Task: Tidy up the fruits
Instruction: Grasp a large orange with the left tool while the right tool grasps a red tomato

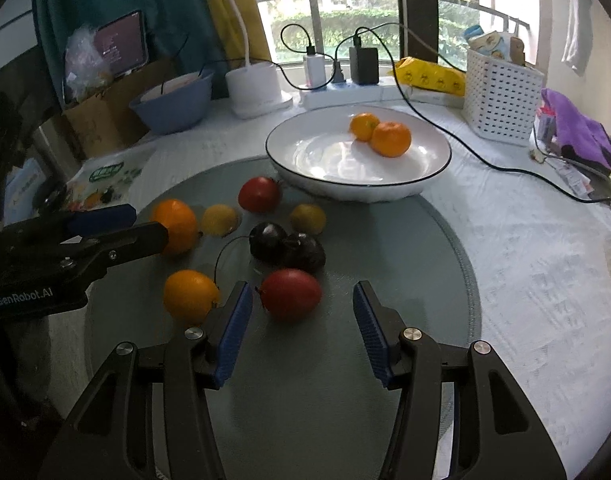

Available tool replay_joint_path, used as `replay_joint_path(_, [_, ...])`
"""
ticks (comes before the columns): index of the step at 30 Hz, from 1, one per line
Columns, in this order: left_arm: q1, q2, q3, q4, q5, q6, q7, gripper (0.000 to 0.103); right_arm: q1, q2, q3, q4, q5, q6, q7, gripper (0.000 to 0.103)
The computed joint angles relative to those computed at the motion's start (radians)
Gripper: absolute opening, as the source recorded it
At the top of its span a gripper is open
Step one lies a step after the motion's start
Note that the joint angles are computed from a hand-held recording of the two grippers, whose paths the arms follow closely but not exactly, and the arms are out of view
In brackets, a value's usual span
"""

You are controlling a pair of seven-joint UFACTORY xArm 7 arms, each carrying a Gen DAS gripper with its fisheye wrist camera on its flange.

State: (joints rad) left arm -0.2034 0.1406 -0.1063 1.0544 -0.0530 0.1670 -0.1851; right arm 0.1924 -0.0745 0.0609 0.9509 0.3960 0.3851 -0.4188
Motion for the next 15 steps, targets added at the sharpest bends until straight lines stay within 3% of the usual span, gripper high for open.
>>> replay_joint_path(9, [-0.006, 0.039, 0.013, 0.033, 0.026, 0.018, -0.017, 0.067, -0.005, 0.013, 0.002, 0.006, -0.010, 0.024, -0.002, 0.055])
replay_joint_path(15, [-0.001, 0.065, 0.013, 0.054, 0.042, 0.015, -0.014, 0.067, -0.008, 0.030, 0.007, 0.021, -0.011, 0.032, -0.007, 0.047])
